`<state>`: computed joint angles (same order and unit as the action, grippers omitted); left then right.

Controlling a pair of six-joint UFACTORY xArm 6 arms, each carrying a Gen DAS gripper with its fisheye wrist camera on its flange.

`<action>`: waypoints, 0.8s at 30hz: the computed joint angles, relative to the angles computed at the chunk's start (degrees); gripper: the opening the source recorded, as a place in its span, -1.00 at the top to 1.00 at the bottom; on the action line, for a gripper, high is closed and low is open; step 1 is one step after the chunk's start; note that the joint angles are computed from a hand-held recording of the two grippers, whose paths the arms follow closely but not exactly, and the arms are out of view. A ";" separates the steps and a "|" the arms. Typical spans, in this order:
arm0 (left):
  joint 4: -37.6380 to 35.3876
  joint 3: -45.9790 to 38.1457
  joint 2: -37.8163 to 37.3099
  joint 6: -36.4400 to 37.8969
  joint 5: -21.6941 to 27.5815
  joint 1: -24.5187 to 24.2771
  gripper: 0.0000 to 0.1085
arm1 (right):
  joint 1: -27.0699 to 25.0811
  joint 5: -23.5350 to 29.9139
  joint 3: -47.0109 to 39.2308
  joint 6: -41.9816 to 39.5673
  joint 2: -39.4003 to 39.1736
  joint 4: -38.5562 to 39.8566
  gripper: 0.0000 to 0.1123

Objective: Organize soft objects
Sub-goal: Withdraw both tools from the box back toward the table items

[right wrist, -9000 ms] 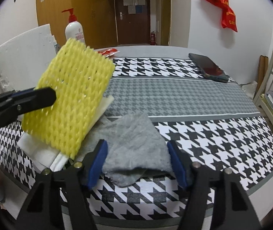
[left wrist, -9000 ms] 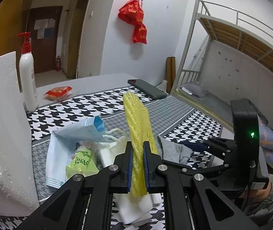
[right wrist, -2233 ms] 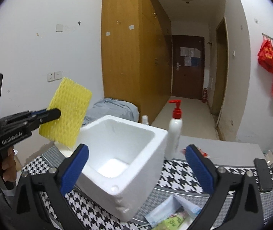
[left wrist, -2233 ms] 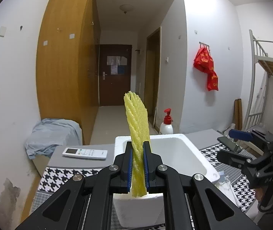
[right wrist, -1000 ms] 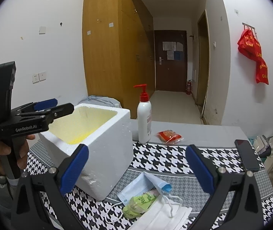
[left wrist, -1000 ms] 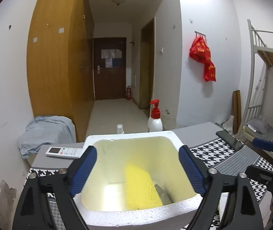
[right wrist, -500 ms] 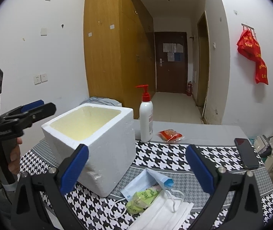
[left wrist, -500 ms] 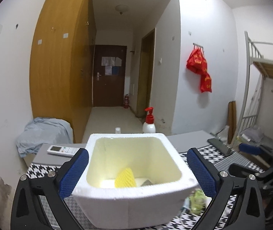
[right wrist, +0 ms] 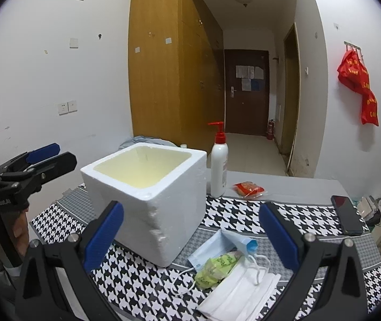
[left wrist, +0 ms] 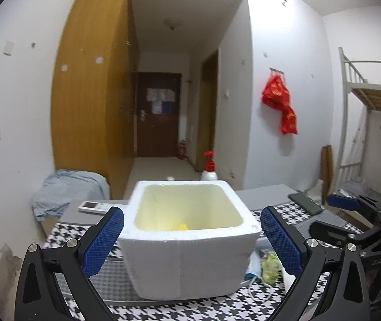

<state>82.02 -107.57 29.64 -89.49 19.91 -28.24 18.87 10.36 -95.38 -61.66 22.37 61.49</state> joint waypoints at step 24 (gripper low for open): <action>12.07 13.48 -9.94 -14.55 0.97 -2.86 -0.88 | 2.73 -5.54 13.44 -21.21 -11.94 22.84 -0.82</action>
